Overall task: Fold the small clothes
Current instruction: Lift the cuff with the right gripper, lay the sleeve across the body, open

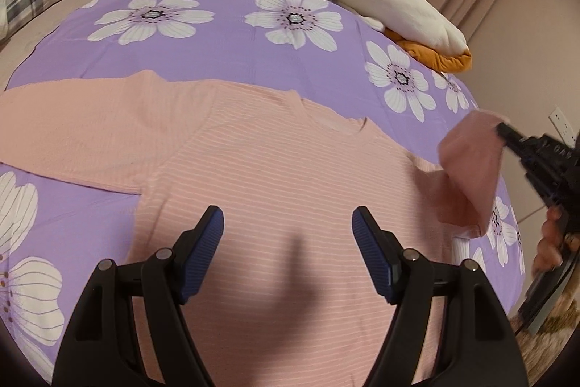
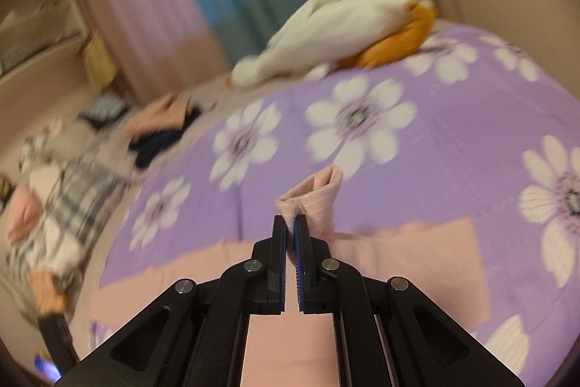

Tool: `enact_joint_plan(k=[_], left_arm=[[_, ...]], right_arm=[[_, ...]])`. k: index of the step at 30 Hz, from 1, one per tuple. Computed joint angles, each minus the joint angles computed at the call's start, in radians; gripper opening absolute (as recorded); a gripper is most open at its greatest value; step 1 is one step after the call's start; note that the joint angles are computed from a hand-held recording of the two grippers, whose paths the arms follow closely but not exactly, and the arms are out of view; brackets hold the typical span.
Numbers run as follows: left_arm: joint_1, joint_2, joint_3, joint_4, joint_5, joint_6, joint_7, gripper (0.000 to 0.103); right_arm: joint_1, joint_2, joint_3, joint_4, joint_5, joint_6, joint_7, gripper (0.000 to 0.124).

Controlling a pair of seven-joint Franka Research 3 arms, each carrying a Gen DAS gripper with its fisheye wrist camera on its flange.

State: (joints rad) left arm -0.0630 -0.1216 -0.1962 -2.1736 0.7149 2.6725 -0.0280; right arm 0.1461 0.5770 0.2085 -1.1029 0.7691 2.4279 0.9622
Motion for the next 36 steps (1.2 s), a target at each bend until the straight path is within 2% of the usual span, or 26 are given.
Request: enact_joint_plan(k=[7, 9, 15, 18, 22, 24, 25, 26, 28, 29, 33, 36], left_arm=[[0.004, -0.019, 0.001, -0.032, -0.021, -0.002, -0.005, 0.073], [0.003, -0.016, 0.001, -0.034, -0.032, -0.001, 0.002, 0.073], [0.0, -0.003, 0.006, -0.038, -0.063, 0.012, 0.031, 0.074], [-0.002, 0.006, 0.007, -0.034, -0.077, 0.012, 0.046, 0.073], [-0.006, 0.015, 0.009, -0.028, -0.089, 0.026, 0.058, 0.074], [-0.009, 0.021, 0.012, -0.021, -0.107, 0.039, 0.075, 0.074], [-0.01, 0.028, 0.014, -0.01, -0.116, 0.045, 0.094, 0.074], [-0.011, 0.035, 0.014, 0.0, -0.118, 0.044, 0.101, 0.074], [-0.012, 0.057, 0.014, 0.034, -0.11, 0.043, 0.112, 0.075], [-0.014, 0.065, 0.015, 0.046, -0.109, 0.045, 0.115, 0.076], [-0.03, 0.141, 0.024, 0.141, -0.122, 0.058, 0.186, 0.079], [-0.044, 0.224, 0.032, 0.235, -0.164, 0.048, 0.284, 0.079]], right_arm=[[0.077, 0.044, -0.029, 0.04, -0.146, -0.177, 0.067, 0.005], [0.1, 0.053, -0.039, 0.037, -0.183, -0.204, 0.094, 0.005], [0.15, 0.185, -0.068, 0.203, -0.3, -0.359, 0.221, 0.005], [0.148, 0.232, -0.062, 0.266, -0.316, -0.414, 0.258, 0.005], [0.14, 0.196, -0.056, 0.218, -0.318, -0.4, 0.235, 0.006], [0.139, 0.155, -0.058, 0.162, -0.32, -0.362, 0.209, 0.01], [0.139, 0.14, -0.061, 0.144, -0.323, -0.344, 0.201, 0.018], [0.14, 0.123, -0.065, 0.121, -0.324, -0.312, 0.195, 0.032], [0.127, 0.059, -0.073, 0.031, -0.309, -0.208, 0.187, 0.053], [0.12, 0.043, -0.075, 0.009, -0.302, -0.174, 0.186, 0.058], [0.086, -0.034, -0.097, -0.1, -0.28, -0.006, 0.2, 0.06], [0.078, -0.043, -0.119, -0.115, -0.302, 0.06, 0.248, 0.062]])
